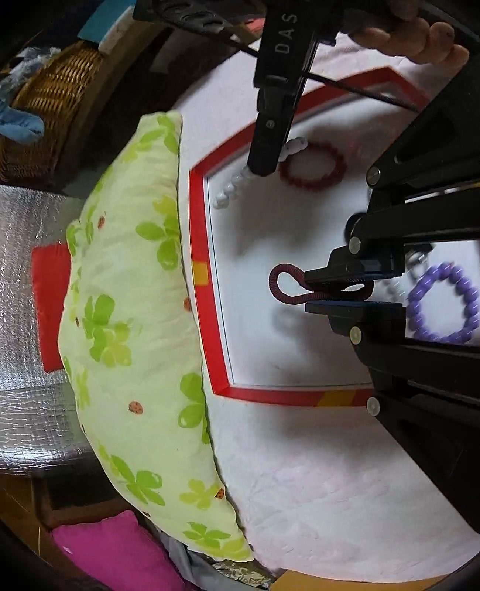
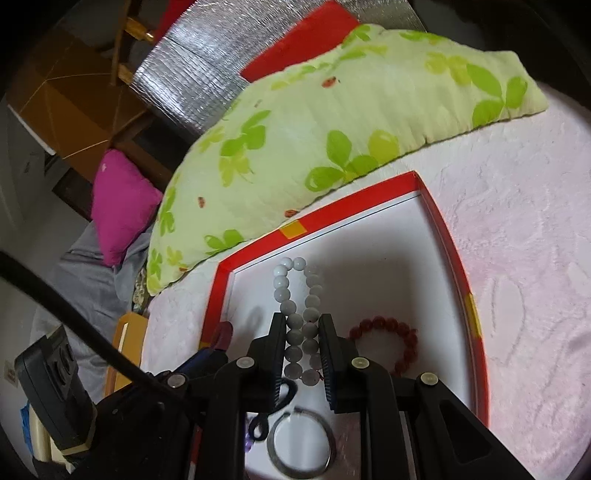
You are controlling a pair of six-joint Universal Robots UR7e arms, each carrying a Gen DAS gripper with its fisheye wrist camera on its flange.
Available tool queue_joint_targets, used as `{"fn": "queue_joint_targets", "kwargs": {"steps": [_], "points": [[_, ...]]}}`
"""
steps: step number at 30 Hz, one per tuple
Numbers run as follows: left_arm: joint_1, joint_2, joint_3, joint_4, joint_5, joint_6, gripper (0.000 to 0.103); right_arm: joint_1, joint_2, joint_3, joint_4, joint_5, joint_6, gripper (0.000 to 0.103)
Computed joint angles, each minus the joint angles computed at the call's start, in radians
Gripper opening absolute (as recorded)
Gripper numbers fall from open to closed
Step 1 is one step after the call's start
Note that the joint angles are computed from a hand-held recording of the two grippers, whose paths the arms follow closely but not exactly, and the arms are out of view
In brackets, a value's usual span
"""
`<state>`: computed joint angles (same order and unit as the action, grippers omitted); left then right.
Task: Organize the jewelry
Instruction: 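Carry the hair tie and white bracelet into the tray and open both tools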
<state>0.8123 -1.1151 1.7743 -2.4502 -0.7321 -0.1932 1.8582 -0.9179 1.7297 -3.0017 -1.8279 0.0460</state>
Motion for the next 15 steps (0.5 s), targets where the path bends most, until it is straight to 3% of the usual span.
{"fn": "queue_joint_targets", "kwargs": {"steps": [15], "points": [[0.024,0.056,-0.044,0.06,0.095,-0.01,0.009,-0.028,0.057,-0.083,0.085,0.038,0.052,0.019]]}}
